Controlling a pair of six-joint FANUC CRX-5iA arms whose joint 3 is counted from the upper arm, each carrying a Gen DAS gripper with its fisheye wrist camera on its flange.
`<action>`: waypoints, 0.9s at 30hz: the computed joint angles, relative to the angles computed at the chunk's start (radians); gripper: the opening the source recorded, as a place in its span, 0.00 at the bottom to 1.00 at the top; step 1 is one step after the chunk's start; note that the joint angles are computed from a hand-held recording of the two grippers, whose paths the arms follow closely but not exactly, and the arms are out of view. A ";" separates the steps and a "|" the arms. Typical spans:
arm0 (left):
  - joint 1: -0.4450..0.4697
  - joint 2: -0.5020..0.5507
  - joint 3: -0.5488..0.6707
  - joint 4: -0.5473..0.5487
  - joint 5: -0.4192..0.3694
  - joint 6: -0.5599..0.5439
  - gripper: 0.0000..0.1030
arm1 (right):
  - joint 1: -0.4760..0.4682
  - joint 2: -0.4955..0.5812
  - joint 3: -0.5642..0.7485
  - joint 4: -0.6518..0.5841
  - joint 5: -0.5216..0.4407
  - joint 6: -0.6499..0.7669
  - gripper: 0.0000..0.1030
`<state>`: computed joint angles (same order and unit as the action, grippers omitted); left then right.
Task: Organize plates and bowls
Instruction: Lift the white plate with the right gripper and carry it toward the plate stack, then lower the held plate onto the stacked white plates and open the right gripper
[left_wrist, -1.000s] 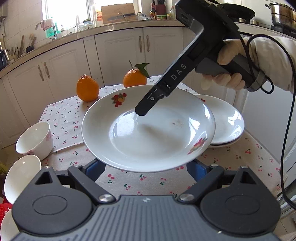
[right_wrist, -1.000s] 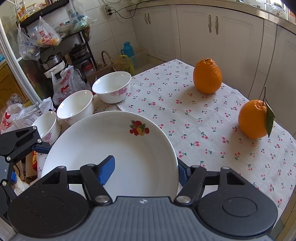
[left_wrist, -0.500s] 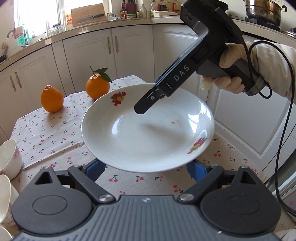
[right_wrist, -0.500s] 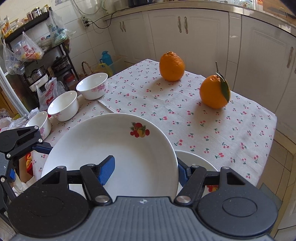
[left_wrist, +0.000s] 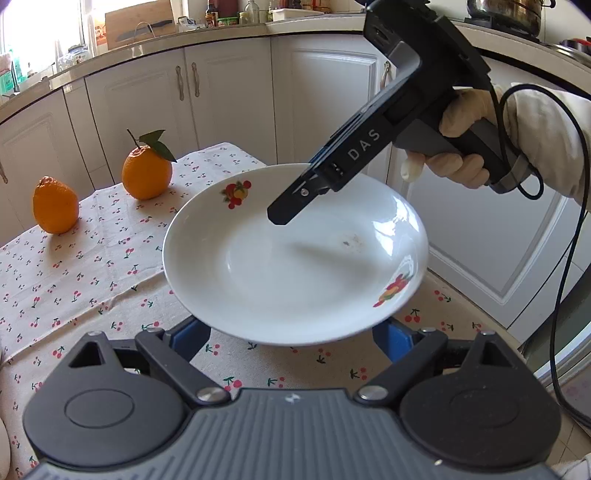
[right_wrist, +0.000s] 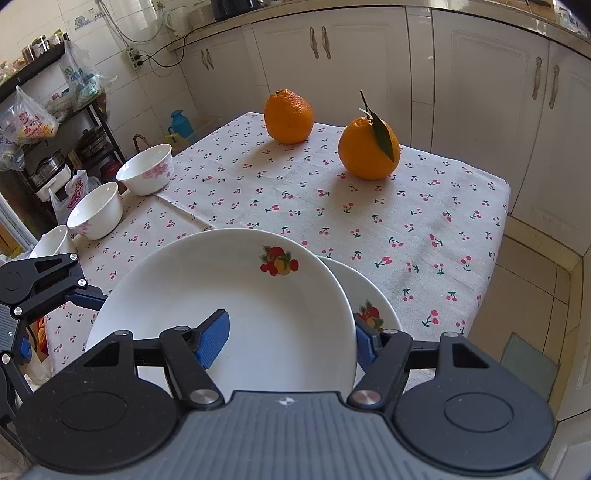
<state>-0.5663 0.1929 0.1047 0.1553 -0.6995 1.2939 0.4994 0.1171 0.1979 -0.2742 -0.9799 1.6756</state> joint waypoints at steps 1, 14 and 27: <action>0.000 0.004 0.004 0.002 -0.002 -0.002 0.91 | -0.003 0.001 0.000 -0.001 -0.002 0.001 0.72; 0.002 0.039 0.037 0.007 -0.032 -0.001 0.86 | -0.021 0.018 -0.008 0.003 -0.011 -0.005 0.72; 0.007 0.049 0.041 0.004 -0.025 -0.007 0.84 | -0.011 0.018 -0.017 0.042 -0.020 -0.032 0.72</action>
